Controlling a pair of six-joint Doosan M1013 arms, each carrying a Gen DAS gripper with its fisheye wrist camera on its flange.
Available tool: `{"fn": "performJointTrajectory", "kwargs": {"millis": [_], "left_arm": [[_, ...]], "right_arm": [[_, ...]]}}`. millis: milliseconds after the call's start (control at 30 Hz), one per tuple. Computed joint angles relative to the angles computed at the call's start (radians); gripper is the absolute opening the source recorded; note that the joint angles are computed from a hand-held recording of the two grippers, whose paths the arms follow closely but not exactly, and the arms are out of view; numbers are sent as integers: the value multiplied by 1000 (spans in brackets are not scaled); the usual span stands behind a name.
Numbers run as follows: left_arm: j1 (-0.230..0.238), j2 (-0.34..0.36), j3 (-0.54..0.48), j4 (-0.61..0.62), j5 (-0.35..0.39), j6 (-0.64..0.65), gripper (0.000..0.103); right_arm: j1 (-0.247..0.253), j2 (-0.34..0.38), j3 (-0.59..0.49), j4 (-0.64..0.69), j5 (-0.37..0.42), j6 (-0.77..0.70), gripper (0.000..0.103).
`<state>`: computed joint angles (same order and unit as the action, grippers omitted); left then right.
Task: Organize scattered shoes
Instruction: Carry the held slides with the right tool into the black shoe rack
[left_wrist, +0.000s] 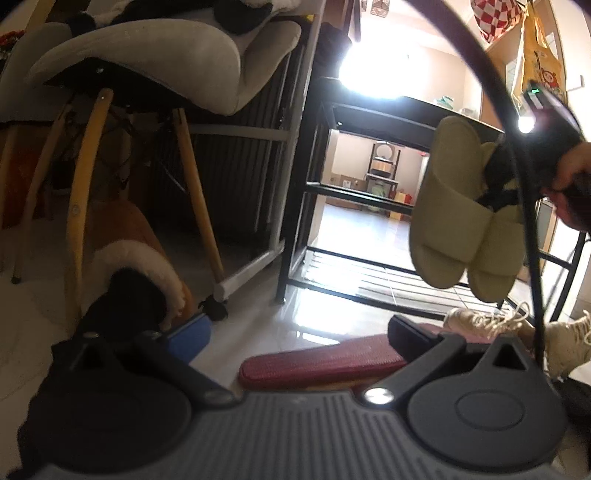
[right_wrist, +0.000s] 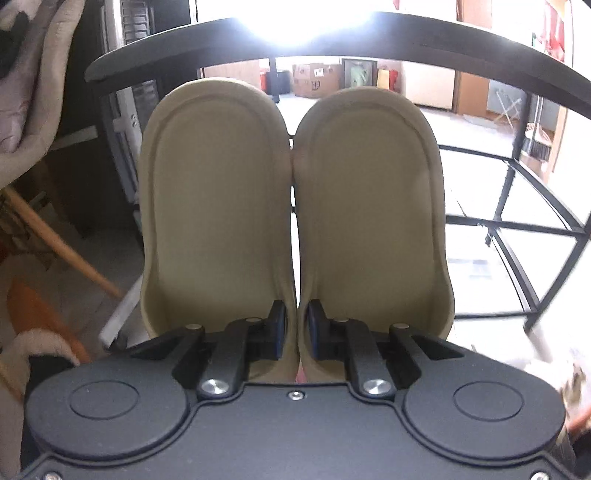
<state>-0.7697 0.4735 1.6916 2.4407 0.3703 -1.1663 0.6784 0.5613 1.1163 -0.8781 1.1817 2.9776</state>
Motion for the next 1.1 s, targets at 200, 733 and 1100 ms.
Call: {"fn": "performJointTrajectory", "kwargs": {"millis": [200, 733, 1100], "left_arm": [[11, 47, -58, -51, -8, 65, 103], [31, 89, -96, -160, -98, 70, 103], [25, 92, -103, -205, -121, 146, 103]], "right_arm": [[-57, 64, -91, -4, -52, -32, 14], [-105, 159, -205, -101, -79, -68, 15], [-131, 187, -261, -113, -85, -108, 12]]}}
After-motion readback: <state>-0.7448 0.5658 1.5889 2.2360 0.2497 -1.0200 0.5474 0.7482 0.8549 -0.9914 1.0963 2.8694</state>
